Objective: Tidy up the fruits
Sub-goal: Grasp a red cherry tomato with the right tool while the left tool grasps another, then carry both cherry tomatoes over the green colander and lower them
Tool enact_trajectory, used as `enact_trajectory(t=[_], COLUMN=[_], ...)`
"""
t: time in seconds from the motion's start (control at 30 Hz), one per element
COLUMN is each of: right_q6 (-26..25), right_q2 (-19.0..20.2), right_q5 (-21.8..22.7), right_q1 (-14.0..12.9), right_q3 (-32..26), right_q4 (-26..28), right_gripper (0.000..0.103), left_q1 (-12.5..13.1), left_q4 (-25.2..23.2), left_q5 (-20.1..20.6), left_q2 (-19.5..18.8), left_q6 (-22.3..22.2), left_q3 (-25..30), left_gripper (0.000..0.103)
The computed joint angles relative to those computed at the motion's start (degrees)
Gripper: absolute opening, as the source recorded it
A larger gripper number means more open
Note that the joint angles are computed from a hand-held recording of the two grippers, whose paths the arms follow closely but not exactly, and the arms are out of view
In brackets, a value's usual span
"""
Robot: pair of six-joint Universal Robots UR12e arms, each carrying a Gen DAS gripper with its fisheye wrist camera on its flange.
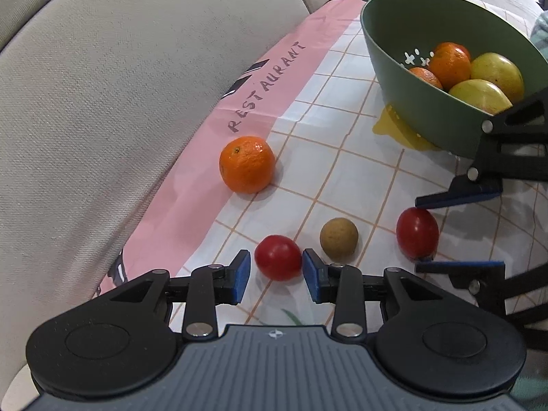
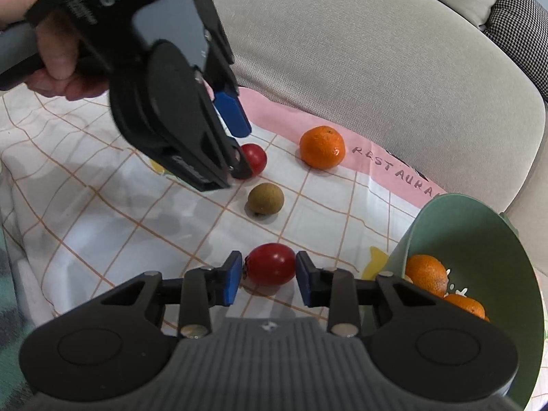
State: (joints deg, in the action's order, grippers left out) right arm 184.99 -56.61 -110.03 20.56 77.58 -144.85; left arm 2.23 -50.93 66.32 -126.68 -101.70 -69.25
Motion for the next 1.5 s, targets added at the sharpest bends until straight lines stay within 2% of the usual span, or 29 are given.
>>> enact_trajectory(t=[0.17,0.27,0.57,0.9,1.2,1.5], right_q6=[-2.25,-3.5,-3.76,-3.86,-2.11,1.38], right_q2=[0.39,0.57,0.22,-2.3,-6.37,-10.54], right_q5=[-1.42,-2.15,-1.77,-2.0,-2.18,-6.61], right_q1=[0.27,0.4,0.29,0.74,0.2,-1.43], right_q3=[0.06,0.09,0.44,2.39,6.35,11.8], right_q4=[-0.42,-0.25,-1.85,-7.21,-12.85,-16.16], right_gripper=[0.031,0.029,0.028,0.028,0.028,0.028], left_q1=[-0.41,-0.3,0.07,0.89,1.24,-0.01], left_q4=[1.82,0.23,2.0,4.26,8.27,6.37], left_q5=[1.59,1.37,1.09,-1.72,-6.45,-11.3], left_q2=[-0.25,-0.42,1.21,5.84,11.17,14.14], left_q6=[-0.33,-1.41,-4.46,-11.61,-21.78,-29.25], left_q3=[-0.42,0.23,-1.37,-4.42,-9.22,-12.42], left_gripper=[0.041,0.036,0.036,0.036,0.036,0.035])
